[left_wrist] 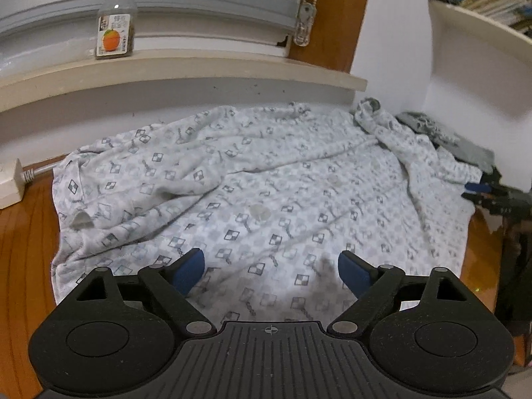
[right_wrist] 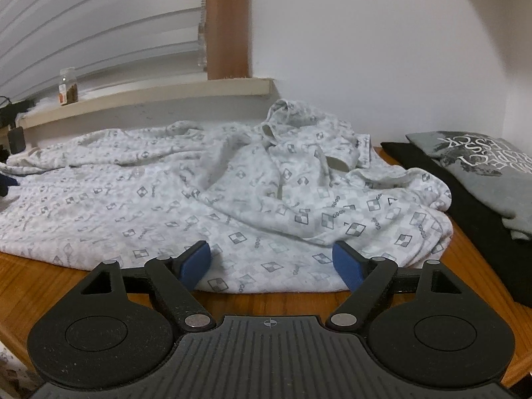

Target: Fold clothes

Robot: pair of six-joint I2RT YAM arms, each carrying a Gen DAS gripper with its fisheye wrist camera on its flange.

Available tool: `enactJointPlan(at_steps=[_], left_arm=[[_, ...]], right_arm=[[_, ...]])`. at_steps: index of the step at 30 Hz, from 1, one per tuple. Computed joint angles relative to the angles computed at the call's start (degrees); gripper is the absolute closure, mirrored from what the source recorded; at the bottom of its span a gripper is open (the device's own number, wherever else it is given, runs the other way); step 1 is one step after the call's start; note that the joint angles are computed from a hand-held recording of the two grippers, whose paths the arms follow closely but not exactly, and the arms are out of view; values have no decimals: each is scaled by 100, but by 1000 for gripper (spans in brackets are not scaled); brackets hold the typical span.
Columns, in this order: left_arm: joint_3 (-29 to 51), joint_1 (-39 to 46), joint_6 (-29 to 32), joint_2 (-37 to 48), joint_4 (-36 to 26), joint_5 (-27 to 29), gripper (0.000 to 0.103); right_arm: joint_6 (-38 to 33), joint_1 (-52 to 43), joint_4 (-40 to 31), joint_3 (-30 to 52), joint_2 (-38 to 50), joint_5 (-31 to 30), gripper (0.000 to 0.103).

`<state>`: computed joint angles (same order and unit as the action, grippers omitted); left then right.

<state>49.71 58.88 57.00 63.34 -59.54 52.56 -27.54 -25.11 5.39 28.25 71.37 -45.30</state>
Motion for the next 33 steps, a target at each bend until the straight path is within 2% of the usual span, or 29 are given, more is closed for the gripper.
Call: enactJointPlan(at_steps=[2, 7, 11, 13, 16, 17, 18, 21, 27, 30, 33], left_arm=[[-62, -28, 32, -96, -9, -43, 9], [-286, -481, -647, -350, 614, -301, 6], [-358, -1260, -1666, -550, 1382, -681, 5], [-327, -1872, -2359, -641, 1846, -977, 6], [-280, -2838, -3279, -671, 2560, -1499, 19], [-174, -3217, -3603, -532, 2786, -1703, 34], [-56, -3534, -3909, -359, 2967, -1829, 43], [361, -4608, -5117, 322, 3633, -2255, 53], [1653, -6456, -7212, 2090, 4879, -3201, 55], [2483, -7033, -7831, 3034, 4989, -3783, 56], [3151, -7325, -8448, 3770, 4916, -4083, 57]], right_arm=[[-120, -126, -118, 10, -18, -102, 24], [-273, -343, -109, -22, 25, -354, 23], [-269, -313, -71, 8, 61, -367, 23], [-281, -332, 2, 5, 123, -420, 23], [-220, -386, 229, -101, 152, -515, 23], [-193, -407, 323, -142, 169, -551, 23], [-165, -425, 423, -186, 184, -583, 23], [-56, -464, 766, -331, 231, -661, 23], [181, -461, 1309, -563, 256, -658, 23], [215, -435, 1362, -579, 254, -623, 23], [229, -450, 1464, -606, 295, -659, 23]])
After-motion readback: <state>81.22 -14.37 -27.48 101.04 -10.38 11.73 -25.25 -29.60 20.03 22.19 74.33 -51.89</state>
